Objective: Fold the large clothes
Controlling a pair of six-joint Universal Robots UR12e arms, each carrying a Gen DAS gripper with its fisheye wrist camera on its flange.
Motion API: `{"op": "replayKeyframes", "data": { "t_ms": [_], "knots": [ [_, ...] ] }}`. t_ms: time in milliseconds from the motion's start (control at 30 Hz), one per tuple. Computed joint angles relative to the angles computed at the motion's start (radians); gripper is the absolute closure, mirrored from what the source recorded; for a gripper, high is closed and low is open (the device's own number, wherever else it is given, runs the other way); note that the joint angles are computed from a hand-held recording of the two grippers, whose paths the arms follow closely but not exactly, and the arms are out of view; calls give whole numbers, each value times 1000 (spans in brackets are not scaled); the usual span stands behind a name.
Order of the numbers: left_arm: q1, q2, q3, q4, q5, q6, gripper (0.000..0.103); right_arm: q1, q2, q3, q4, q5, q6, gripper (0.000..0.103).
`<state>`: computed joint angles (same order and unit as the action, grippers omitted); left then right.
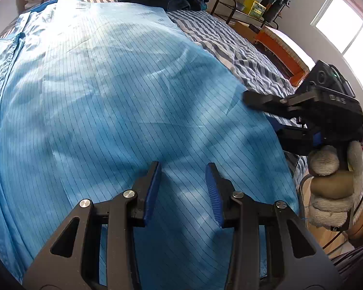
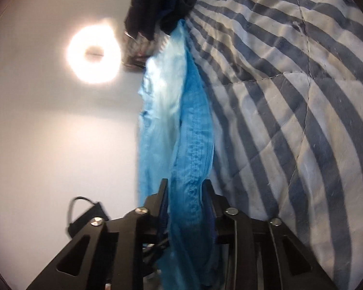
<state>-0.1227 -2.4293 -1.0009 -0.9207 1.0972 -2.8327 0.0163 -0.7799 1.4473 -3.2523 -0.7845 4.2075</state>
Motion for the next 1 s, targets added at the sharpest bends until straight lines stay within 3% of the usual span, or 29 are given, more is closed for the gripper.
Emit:
{"op": "replayKeyframes", "data": {
  "t_ms": [133,300,367,467,633,767,833,867,900,1000],
  "knots": [
    [2,5,-8,6,-5,-8,64,-6,21,-9,-86,41,47,77],
    [1,2,-4,4,-4,-11,64,-3,26,-20,-48,42,19,69],
    [2,2,-4,1,-12,-10,64,7,10,-35,75,11,-85,61],
    [4,6,-5,-3,-26,-5,64,27,-14,-64,266,-83,-248,63],
    [5,4,-1,-15,-23,-7,64,18,-31,-29,216,-135,-173,57],
    [4,3,-3,-10,-22,-4,64,14,-23,-30,204,-90,-180,58],
    [3,3,-2,-12,-24,-4,64,19,-11,-51,216,-84,-181,64],
    [4,6,-2,-13,-27,-14,64,21,-7,-65,241,-81,-192,87],
    [7,10,-7,-7,-39,-30,65,25,-9,-75,279,-91,-213,100],
    [22,42,-53,48,-112,-72,65,49,-29,-115,417,-197,-337,102]
  ]
}}
